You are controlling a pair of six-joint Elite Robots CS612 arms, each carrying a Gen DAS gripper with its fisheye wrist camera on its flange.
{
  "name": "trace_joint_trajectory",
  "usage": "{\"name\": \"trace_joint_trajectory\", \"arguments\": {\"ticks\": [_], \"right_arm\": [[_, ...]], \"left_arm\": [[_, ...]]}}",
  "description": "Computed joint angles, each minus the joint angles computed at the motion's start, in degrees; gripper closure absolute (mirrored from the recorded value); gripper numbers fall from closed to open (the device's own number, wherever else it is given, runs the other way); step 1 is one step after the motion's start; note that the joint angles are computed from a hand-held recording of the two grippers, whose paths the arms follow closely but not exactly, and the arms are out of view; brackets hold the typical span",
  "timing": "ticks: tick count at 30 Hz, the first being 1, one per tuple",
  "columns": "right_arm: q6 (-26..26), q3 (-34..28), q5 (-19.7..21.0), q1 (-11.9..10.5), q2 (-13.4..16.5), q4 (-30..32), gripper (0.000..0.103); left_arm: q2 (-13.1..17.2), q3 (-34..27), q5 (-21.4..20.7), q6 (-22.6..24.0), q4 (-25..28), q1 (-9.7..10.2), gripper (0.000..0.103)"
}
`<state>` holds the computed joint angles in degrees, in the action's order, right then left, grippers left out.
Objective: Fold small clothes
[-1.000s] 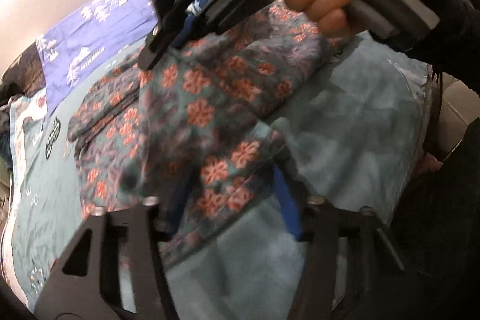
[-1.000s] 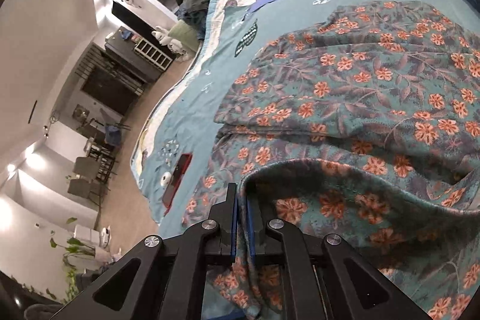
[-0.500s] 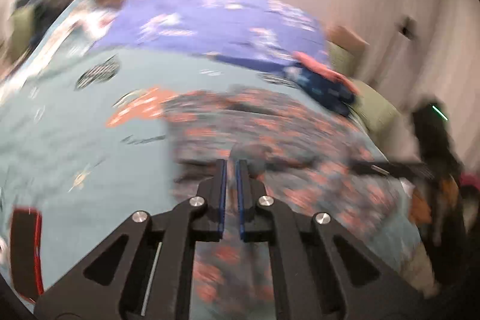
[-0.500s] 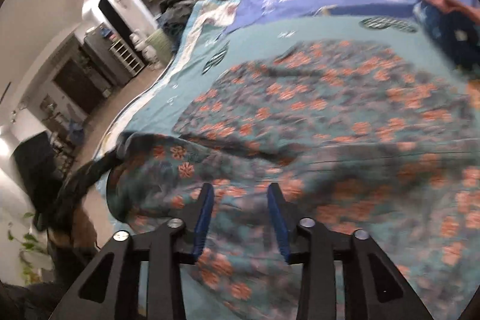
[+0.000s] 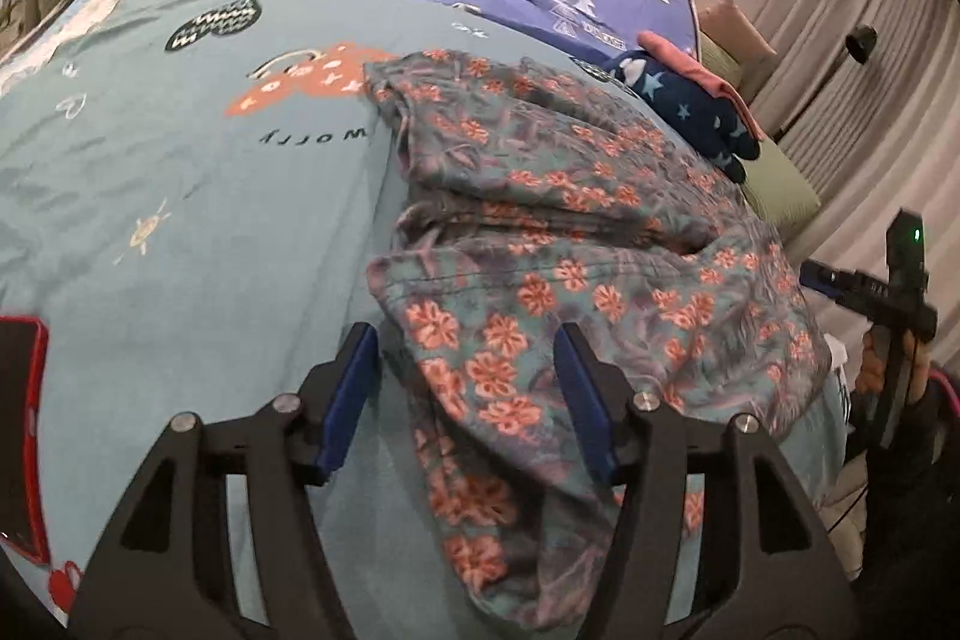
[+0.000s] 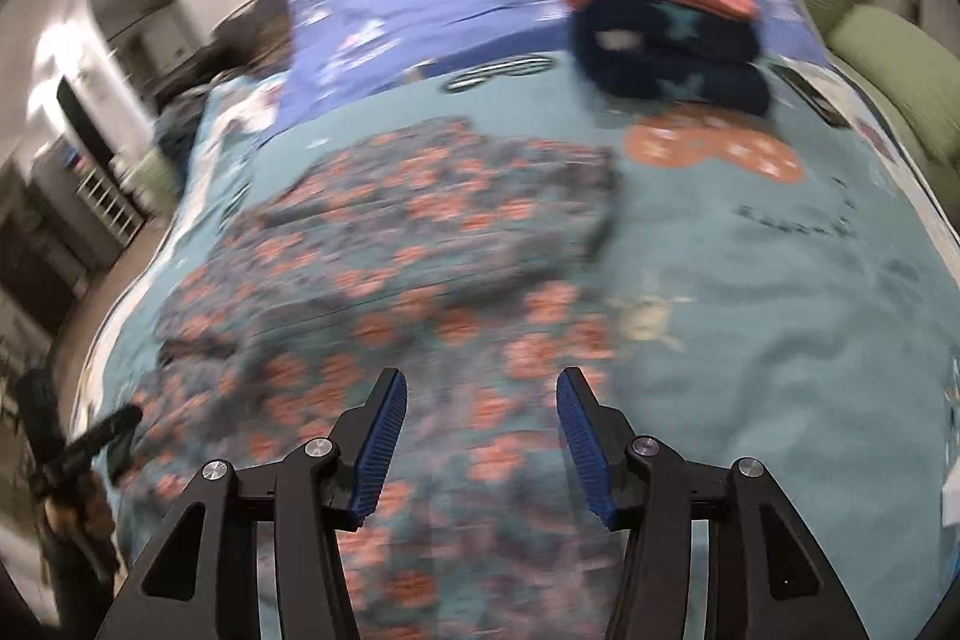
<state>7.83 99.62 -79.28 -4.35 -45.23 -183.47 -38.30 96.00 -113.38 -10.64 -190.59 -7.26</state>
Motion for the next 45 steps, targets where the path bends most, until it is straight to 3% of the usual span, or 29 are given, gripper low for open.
{"name": "trace_joint_trajectory", "arguments": {"ticks": [3, 7, 15, 17, 18, 19, 20, 21, 26, 30, 36, 41, 45], "right_arm": [[0.03, -0.42, -1.69, -0.5, 0.51, 0.95, 0.049], [-0.94, -2.04, -1.66, -0.75, 1.67, 2.05, 0.049], [-2.28, -5.61, 2.32, -1.38, 4.01, 1.93, 0.049], [-3.18, -6.28, 2.92, -1.39, 4.39, 1.82, 0.049], [-3.8, -6.57, 2.92, -1.35, 4.53, 1.82, 0.049], [-4.06, -6.65, 2.6, -1.25, 4.6, 1.4, 0.057], [-4.56, -6.71, 2.68, -1.22, 4.68, 0.9, 0.086], [-4.99, -6.63, 2.97, -1.19, 4.58, 0.61, 0.1], [-4.28, -3.55, 4.51, -1.17, 3.16, -7.98, 0.099], [-3.11, -1.31, 5.43, -1.24, 1.43, -14.44, 0.099], [-0.09, -0.5, 2.84, -1.09, -0.05, -23.26, 0.099], [0.74, -3.69, -0.07, -1.05, 0.05, -23.33, 0.099], [0.85, -8.35, -0.55, -1.07, 1.29, -19.41, 0.099]], "left_arm": [[0.51, -0.8, -1.73, -2.15, -0.96, 0.39, 0.06], [0.25, -0.95, -1.16, -0.88, -0.93, 0.02, 0.06], [-0.3, -1.16, 2.02, 2.69, 1.91, -1.55, 0.06], [-0.23, -1.54, 3.17, 2.07, 2.5, -1.76, 0.07], [-0.23, -1.86, 3.59, 1.69, 3.22, -1.75, 0.094], [-0.23, -2.12, 3.72, 1.38, 3.83, -1.7, 0.099], [-0.2, -2.23, 3.89, 0.5, 3.66, -1.62, 0.099], [-0.19, -2.19, 3.81, -0.5, 2.71, -1.49, 0.099], [-1.95, 0.33, 6.23, -0.45, -4.59, -1.82, 0.1], [-3.67, 1.45, 6.83, 2.57, -9.35, -2.18, 0.1], [-4.2, -1.21, 7.51, 6.23, -12.89, -2.65, 0.099], [-2.96, -7.05, 8.83, 9.39, -12.17, -2.99, 0.099], [-0.7, -13.76, 9.59, 8.65, -9.0, -2.97, 0.099]]}}
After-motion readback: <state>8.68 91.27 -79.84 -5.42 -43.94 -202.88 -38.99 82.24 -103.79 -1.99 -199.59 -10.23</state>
